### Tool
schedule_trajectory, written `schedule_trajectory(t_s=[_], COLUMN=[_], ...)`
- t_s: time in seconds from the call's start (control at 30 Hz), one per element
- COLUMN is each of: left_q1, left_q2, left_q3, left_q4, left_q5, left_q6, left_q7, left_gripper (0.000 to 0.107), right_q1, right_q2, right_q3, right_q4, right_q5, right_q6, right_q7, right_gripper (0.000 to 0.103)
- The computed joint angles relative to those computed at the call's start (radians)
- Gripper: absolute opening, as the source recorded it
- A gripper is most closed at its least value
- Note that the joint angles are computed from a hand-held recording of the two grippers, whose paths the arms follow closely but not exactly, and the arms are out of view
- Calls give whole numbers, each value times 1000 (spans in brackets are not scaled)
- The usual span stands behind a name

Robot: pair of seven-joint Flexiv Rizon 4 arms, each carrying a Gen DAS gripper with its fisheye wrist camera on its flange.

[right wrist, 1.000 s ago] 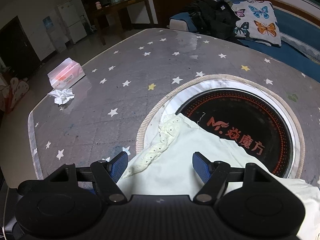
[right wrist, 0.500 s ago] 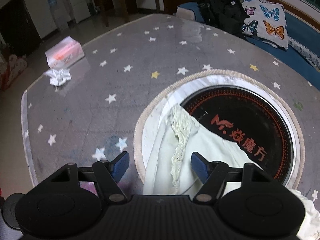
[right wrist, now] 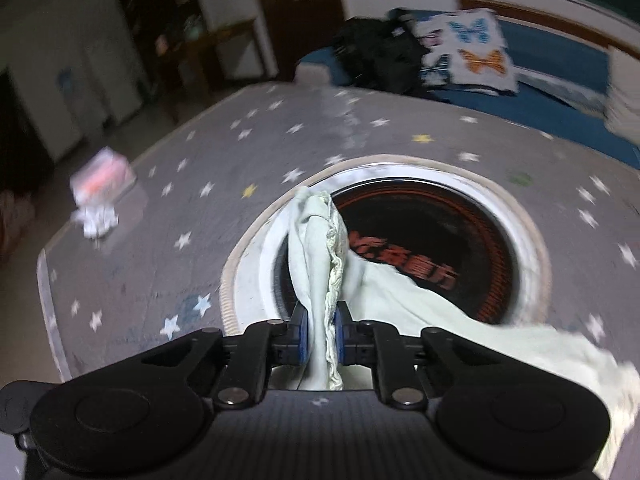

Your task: Fold clothes

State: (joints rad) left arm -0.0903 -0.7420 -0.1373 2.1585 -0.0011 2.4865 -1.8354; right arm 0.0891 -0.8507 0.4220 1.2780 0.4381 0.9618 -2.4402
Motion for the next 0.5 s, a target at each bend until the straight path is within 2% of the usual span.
schedule_trajectory(t_s=[0.07,0.23,0.5], left_q1=[17,39,30], left_q2=[0,0,-9], left_q3=[-9,-25,-34], left_q4=[1,-20,-62], left_q5=[33,64,63], left_q6=[16,-19,-122], left_q7=[-11,-27,-7], left_gripper=[56,70,73], right_q1=[-43,-140,-189], right_q2=[0,0,-49], right_q3=[12,13,-45], right_q4=[-11,-39,-72], right_q5=[37,137,186], right_q6=[-14,-53,-38], right_q7=[10,45,150], right_gripper=[11,11,11])
